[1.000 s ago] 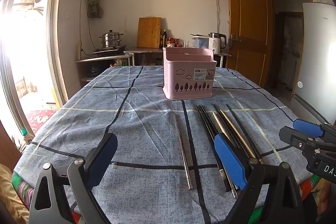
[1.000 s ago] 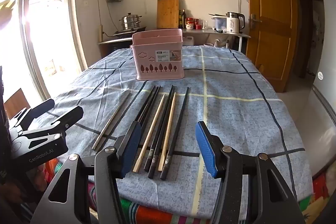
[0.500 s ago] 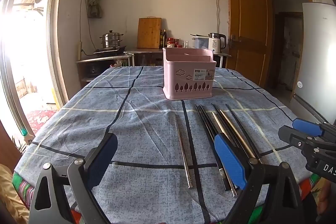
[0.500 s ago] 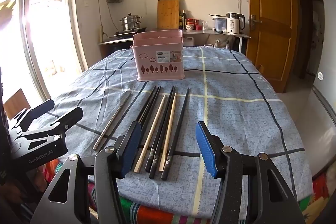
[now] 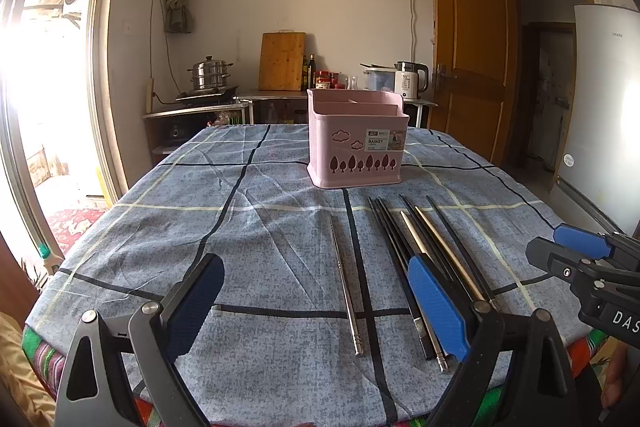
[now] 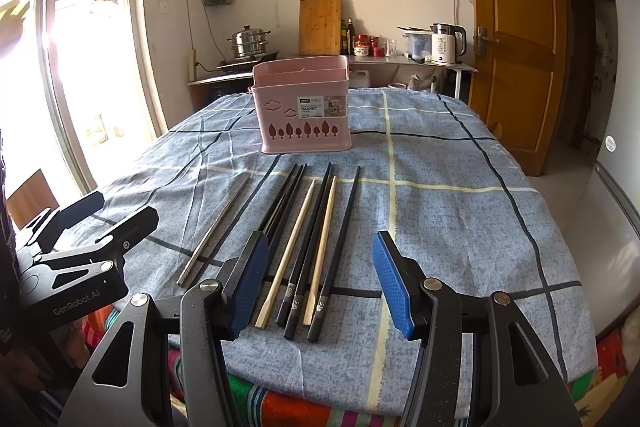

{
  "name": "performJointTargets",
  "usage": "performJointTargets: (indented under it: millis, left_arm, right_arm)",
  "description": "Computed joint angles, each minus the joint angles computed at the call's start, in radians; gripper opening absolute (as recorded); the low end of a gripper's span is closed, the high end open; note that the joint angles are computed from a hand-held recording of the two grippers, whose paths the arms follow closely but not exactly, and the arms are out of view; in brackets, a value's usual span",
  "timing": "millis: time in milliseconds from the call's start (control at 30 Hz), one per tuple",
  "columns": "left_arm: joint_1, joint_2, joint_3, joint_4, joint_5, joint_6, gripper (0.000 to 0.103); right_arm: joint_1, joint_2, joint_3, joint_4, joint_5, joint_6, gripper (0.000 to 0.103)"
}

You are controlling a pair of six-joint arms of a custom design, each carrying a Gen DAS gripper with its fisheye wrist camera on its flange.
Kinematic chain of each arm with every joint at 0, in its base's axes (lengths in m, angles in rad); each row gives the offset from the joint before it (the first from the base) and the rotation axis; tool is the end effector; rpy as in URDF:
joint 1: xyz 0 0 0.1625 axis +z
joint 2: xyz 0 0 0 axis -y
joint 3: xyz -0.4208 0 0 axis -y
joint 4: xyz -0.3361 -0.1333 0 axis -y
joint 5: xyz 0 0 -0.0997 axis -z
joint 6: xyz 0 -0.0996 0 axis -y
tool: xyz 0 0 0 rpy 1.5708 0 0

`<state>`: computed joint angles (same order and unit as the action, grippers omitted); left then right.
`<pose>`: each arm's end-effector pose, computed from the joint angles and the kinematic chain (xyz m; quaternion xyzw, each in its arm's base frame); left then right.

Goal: Organize utensils

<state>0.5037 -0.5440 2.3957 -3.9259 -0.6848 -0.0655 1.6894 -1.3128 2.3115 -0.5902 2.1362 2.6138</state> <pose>-0.2353 -0.3699 0.0503 0.3265 0.8188 -0.4126 0.2296 0.1181 -0.3151 0.1619 0.1097 -0.8097 0.4688 0.3354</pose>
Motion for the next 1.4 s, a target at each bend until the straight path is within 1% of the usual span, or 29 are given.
performJointTargets:
  millis: [1400]
  left_arm:
    - [-0.007,-0.015,0.010,0.020,-0.016,-0.006,0.094]
  right_arm:
    - [0.005,-0.005,0.001,0.001,0.004,0.001,0.055]
